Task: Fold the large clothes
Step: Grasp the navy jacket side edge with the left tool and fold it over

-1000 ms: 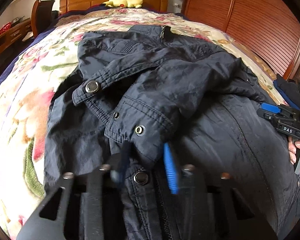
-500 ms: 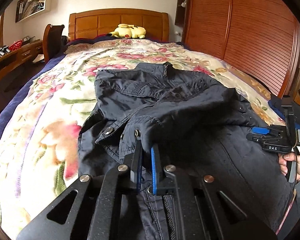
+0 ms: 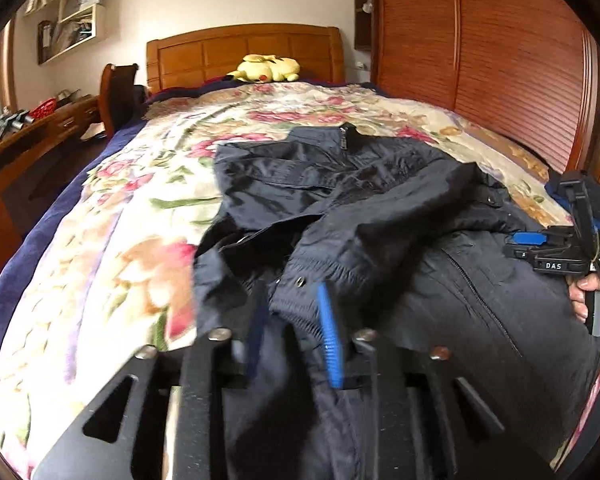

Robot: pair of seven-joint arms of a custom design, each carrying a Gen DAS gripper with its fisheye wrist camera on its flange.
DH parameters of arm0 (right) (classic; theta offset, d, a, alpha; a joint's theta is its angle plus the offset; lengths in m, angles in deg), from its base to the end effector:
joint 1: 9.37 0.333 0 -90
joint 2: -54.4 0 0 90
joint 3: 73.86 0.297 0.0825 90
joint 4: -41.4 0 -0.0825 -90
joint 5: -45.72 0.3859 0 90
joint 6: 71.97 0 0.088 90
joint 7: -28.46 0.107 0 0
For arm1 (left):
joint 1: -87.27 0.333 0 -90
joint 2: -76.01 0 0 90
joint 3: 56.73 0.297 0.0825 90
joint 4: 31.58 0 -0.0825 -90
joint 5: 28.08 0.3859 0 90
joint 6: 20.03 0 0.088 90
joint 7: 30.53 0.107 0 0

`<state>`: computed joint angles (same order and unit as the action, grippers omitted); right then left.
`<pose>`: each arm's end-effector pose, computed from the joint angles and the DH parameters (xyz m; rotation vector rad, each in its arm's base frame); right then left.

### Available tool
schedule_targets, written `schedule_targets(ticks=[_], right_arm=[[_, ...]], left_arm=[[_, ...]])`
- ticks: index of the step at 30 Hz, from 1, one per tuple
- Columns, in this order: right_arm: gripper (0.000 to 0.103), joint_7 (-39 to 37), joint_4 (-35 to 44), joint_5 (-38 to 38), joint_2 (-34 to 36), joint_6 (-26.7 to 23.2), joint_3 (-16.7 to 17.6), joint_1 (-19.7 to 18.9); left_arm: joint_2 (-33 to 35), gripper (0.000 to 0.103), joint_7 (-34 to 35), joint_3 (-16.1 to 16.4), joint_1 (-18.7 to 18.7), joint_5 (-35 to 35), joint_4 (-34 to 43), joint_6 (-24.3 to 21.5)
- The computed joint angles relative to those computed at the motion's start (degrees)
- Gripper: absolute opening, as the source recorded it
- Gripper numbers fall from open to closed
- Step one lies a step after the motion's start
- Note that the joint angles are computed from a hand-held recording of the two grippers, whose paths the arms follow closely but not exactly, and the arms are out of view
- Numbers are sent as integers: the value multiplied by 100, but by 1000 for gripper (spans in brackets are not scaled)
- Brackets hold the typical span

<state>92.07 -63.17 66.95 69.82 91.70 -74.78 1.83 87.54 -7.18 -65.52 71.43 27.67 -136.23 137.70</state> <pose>0.6623 0.1010 0.4562 -1.9843 1.4215 -0.5948 0.5809 -0.2965 0.4760 -1.6515 1.7071 -0.8548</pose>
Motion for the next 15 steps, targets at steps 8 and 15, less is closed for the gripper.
schedule_targets(ticks=[8, 15], right_arm=[[51, 79, 42, -89, 24, -49, -37, 30], [52, 155, 32, -223, 21, -41, -82, 70]], left_arm=[[-845, 81, -817, -107, 151, 449, -987, 236], [-1345, 82, -457, -370, 216, -44, -1509, -439]])
